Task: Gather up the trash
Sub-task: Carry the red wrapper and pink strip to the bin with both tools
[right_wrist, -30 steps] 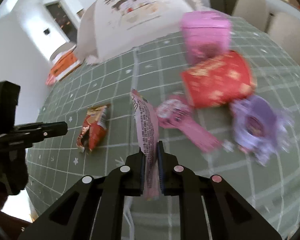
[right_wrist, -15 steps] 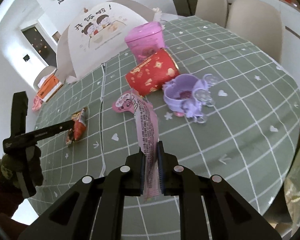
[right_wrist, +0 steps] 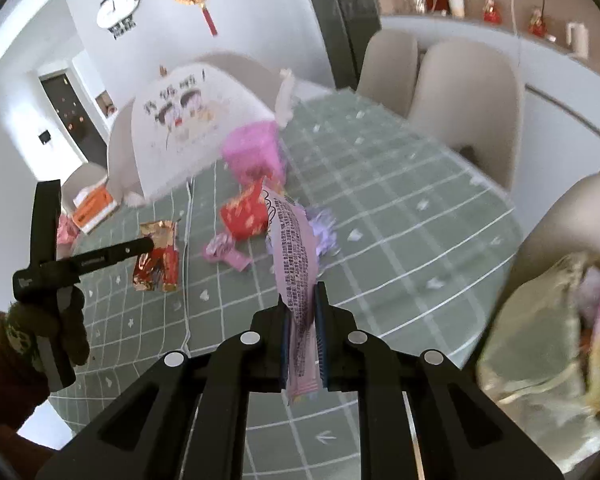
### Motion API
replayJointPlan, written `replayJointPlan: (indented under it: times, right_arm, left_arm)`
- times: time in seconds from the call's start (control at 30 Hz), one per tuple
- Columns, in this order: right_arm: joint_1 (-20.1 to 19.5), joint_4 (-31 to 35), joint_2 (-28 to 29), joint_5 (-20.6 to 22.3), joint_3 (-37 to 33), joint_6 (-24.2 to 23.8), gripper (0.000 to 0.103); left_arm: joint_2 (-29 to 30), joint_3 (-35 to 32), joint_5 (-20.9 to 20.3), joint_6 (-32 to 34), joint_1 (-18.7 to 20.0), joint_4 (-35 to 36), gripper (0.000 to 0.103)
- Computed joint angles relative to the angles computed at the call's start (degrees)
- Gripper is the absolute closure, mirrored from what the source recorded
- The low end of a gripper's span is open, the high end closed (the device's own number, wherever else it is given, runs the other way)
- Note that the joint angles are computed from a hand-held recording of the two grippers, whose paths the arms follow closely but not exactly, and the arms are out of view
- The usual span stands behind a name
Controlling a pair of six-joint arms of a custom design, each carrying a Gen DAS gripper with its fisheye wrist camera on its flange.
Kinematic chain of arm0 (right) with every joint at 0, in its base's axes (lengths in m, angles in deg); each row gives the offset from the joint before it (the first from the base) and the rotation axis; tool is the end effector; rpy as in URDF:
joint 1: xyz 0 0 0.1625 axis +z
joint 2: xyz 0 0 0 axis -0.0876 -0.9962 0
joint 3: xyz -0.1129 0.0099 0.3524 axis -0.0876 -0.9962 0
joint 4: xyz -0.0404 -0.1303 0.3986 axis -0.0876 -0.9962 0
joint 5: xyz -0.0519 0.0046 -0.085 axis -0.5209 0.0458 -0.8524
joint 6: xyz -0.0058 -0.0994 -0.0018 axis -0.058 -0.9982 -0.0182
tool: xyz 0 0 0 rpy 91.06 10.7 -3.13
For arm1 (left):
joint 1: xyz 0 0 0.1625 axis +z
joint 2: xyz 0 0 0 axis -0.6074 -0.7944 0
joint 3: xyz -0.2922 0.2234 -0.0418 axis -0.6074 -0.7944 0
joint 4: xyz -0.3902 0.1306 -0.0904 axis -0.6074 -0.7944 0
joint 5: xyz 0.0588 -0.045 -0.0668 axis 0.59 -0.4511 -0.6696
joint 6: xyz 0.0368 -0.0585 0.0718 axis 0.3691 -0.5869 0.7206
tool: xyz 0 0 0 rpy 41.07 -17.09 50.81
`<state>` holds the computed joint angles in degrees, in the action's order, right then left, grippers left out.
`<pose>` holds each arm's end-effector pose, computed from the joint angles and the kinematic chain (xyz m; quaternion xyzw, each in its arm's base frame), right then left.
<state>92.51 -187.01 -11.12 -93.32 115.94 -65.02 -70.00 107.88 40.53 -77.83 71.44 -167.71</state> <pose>0.0998 -0.5573 0.3496 0.3390 -0.9170 0.1704 0.1230 -0.3004 -0.4618 0.1121 -0.0589 0.8853 -0.3733 0.2710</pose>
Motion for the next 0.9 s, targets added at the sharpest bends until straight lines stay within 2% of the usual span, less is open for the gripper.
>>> replayJointPlan:
  times: [0.13, 0.23, 0.47, 0.63, 0.9]
  right_arm:
    - [-1.5, 0.6, -2.2, 2.7, -2.9, -1.8, 0.09]
    - [-2.8, 0.9, -3.1, 4.3, -5.3, -2.6, 0.09]
    - [-7.5, 2.3, -4.2, 7.5, -12.0, -4.7, 0.09]
    - [-11.3, 4.2, -4.0, 9.9, -17.5, -5.1, 0.09]
    - [-17.5, 6.8, -3.7, 12.9, -24.3, -6.7, 0.09]
  left_arm:
    - [6.3, -7.7, 1.5, 8.7, -1.6, -6.6, 0.086]
    - [13.3, -16.2, 2.2, 17.5, -2.4, -11.8, 0.086]
    - [30.4, -38.2, -1.1, 34.7, -3.8, -17.3, 0.086]
    - [41.4, -53.1, -4.6, 40.2, -4.4, -15.9, 0.086]
    - [56.7, -75.0, -10.0, 41.6, -4.2, -8.8, 0.086]
